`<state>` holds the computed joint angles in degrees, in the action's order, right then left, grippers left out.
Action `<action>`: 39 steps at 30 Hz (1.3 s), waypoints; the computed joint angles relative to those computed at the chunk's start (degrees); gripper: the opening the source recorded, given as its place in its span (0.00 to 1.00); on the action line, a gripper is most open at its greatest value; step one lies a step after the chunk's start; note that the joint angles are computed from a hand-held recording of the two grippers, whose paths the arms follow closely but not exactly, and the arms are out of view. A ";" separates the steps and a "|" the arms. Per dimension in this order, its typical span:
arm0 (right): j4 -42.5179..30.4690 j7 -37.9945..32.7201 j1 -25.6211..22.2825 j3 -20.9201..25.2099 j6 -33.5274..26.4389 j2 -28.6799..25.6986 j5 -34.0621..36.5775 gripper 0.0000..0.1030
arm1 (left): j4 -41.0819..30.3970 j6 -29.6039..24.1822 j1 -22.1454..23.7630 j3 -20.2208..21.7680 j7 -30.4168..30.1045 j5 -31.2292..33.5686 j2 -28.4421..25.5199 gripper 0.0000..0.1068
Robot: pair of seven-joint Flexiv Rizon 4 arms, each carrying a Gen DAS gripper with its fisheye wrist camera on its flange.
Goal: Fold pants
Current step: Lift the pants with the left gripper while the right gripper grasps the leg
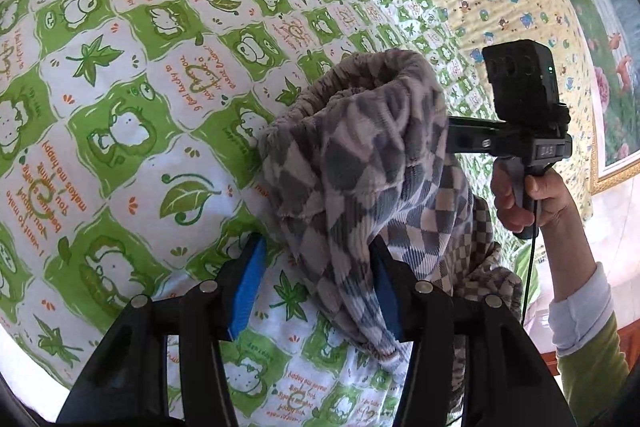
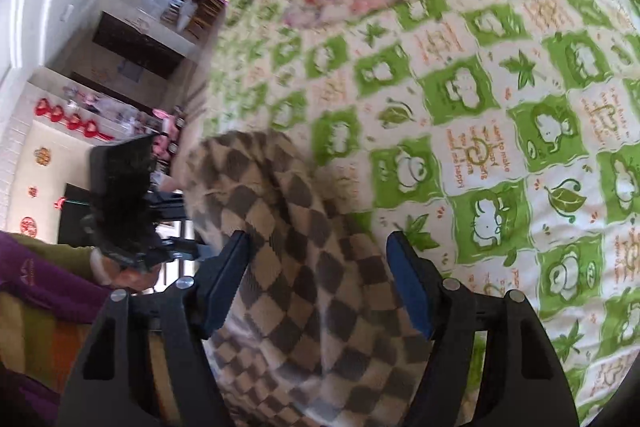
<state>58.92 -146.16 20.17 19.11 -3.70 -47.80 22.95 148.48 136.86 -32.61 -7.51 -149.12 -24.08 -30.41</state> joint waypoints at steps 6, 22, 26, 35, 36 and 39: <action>8.19 -3.61 -0.17 0.91 9.58 3.89 0.85 0.21 | -1.79 -0.78 -1.11 0.67 2.61 -2.26 -0.52 0.32; 15.76 -12.23 -11.63 1.55 11.43 16.91 14.18 0.11 | -11.78 -0.72 -21.33 -2.50 44.65 -48.83 7.90 0.21; 17.49 -14.30 -15.89 0.18 10.17 19.91 19.81 0.11 | -18.41 2.87 -21.64 -6.44 57.85 -55.71 7.47 0.21; 21.49 -17.23 -24.21 -4.01 6.56 23.81 30.46 0.11 | -33.26 9.20 -20.27 -14.26 80.81 -62.35 2.27 0.21; 21.80 -17.16 -25.49 -4.60 5.59 23.60 31.77 0.11 | -35.55 10.02 -20.34 -15.07 83.93 -63.05 1.10 0.21; 22.39 -17.44 -28.09 -5.95 3.95 22.97 33.92 0.11 | -42.09 12.38 -20.78 -17.44 92.08 -64.53 -2.55 0.21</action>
